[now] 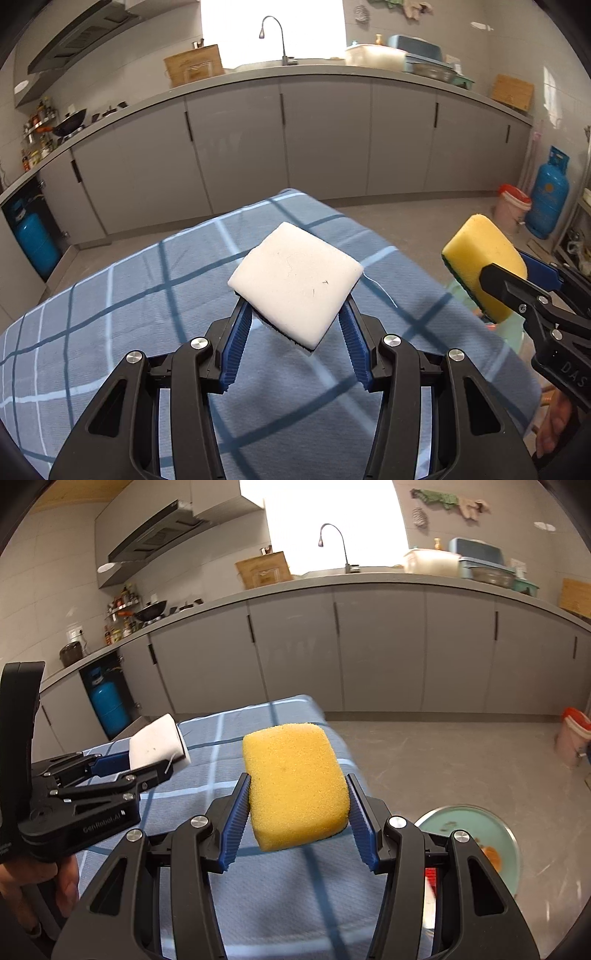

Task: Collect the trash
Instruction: 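Grasp the yellow sponge with the right gripper while the left gripper grasps the white-black sponge, then carry both sponges over the basin and open both grippers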

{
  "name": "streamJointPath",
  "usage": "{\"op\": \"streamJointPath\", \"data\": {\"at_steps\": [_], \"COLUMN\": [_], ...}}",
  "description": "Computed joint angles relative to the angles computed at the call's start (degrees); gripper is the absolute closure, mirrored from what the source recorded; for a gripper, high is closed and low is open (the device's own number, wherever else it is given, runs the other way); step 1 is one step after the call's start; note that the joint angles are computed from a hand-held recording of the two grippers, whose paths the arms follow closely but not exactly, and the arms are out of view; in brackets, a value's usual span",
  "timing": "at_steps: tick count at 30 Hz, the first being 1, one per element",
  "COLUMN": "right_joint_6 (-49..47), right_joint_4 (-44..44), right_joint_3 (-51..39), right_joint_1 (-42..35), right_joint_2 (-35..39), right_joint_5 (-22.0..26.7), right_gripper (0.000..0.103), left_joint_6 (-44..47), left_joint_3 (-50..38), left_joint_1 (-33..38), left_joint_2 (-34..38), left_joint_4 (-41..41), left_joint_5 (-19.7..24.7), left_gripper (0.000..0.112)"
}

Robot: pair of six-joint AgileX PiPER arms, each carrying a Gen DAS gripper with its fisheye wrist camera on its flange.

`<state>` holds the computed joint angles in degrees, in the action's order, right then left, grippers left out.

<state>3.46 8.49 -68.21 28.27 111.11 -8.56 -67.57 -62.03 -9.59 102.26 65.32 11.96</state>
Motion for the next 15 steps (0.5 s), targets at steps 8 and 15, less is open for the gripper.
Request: {"op": "streamJointPath", "data": {"at_steps": [8, 15], "right_joint_6": [1.4, 7.9], "right_joint_4": [-1.4, -8.3], "right_joint_3": [6.9, 11.0], "right_joint_1": [-4.6, -9.1], "right_joint_2": [-4.6, -6.3], "right_joint_5": [-2.9, -5.0], "right_gripper": [0.052, 0.052], "left_joint_6": [2.3, 6.6], "left_joint_3": [-3.0, -7.3], "left_joint_1": [-6.5, -10.2], "left_joint_2": [1.4, 4.4], "left_joint_4": [-2.4, -6.3], "left_joint_5": [2.2, 3.9], "left_gripper": [0.063, 0.063]}}
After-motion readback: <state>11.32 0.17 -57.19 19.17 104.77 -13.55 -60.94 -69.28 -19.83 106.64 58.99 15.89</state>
